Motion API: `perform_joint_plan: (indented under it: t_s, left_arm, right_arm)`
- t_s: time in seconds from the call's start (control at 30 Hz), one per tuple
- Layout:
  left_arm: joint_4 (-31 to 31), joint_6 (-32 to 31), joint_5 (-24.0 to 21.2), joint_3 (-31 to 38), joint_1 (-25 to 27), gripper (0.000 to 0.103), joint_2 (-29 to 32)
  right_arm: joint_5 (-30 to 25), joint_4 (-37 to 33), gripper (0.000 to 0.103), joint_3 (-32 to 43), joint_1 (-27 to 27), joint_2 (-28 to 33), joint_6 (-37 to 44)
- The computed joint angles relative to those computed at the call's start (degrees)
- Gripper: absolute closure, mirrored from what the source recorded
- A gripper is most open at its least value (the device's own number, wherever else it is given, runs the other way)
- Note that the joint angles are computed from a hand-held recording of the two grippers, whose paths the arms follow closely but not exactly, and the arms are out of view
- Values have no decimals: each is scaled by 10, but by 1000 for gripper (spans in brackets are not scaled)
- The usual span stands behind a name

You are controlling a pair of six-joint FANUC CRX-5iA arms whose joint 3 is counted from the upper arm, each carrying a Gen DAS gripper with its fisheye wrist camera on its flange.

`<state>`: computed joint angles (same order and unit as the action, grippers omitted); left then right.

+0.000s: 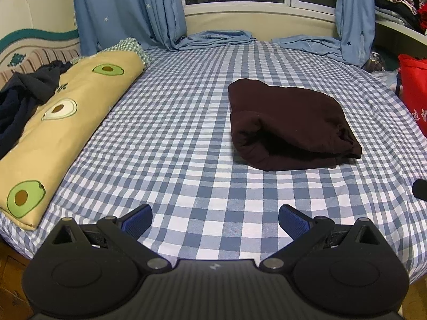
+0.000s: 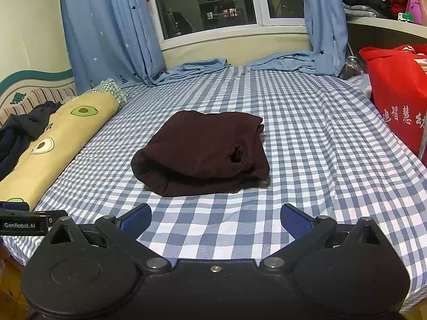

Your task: Fold small clothes

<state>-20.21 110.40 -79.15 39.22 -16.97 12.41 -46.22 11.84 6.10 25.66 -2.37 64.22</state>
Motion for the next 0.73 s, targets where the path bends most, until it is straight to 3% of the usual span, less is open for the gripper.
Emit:
perform_joint_plan:
  t_s: [0.27,0.5,0.73]
  left_arm:
    - [-2,6,-21,27,-1,1,22]
    - [37,-1,3,13,12,1,21]
    - [30,-9,1,27,8,1,35]
  right_arm:
    - [-10,-13,1,16,-9,12,13]
    - [-19,-29,1,33,-18,27,27]
    - [-26,-36,1,46,-24,38,36]
